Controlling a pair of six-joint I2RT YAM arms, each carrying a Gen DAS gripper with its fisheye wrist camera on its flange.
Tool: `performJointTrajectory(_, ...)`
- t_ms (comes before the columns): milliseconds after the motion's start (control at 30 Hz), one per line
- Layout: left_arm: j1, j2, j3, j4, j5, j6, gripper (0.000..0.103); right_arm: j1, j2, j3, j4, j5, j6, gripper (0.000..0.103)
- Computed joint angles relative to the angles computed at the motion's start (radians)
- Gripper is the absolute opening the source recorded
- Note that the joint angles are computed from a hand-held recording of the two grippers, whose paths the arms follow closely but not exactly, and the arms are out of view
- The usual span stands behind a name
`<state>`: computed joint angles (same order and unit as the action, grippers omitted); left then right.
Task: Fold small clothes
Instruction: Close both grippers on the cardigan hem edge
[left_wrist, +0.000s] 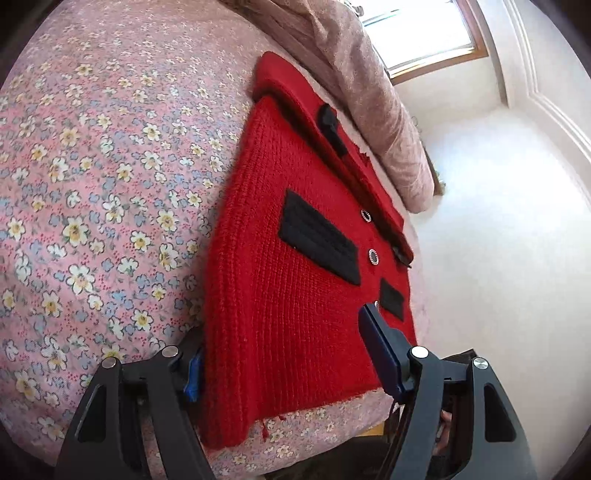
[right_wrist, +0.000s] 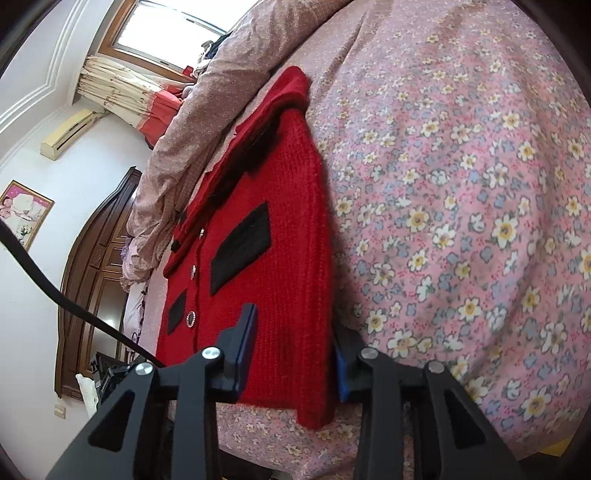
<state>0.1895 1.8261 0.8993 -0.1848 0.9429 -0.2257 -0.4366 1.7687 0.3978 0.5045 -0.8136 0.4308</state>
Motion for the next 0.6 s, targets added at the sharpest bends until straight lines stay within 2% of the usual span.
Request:
performJointTrajectory(33, -0.002, -0.002, 0.002, -0.008, -0.011, 0.005, 0.062, 0.0, 0.002, 0.001, -0.002, 0.004, 0.0, 0.032)
performJointTrajectory(67, -0.003, -0.005, 0.007, -0.027, -0.034, 0.011, 0.047, 0.0, 0.002, 0.002, -0.006, 0.009, -0.001, 0.026)
performJointTrajectory(100, -0.002, -0.009, 0.013, -0.052, -0.075, 0.011, 0.024, 0.0, 0.002, 0.003, -0.013, 0.017, -0.003, 0.019)
performJointTrajectory(167, 0.013, 0.014, 0.027, -0.084, -0.097, 0.004, 0.004, -0.005, 0.001, 0.003, -0.027, 0.031, -0.007, 0.009)
performJointTrajectory(267, 0.057, 0.068, 0.05, -0.108, -0.006, -0.032, 0.002, -0.021, -0.009, -0.01, -0.027, 0.031, -0.005, 0.007)
performJointTrajectory(400, 0.041, 0.018, 0.058, -0.178, -0.045, 0.064, 0.001, -0.019, -0.081, -0.047, -0.037, 0.041, -0.018, 0.006)
performJointTrajectory(600, 0.093, -0.039, 0.049, -0.258, 0.004, 0.146, 0.001, -0.033, -0.226, -0.129, -0.086, 0.043, -0.034, 0.006)
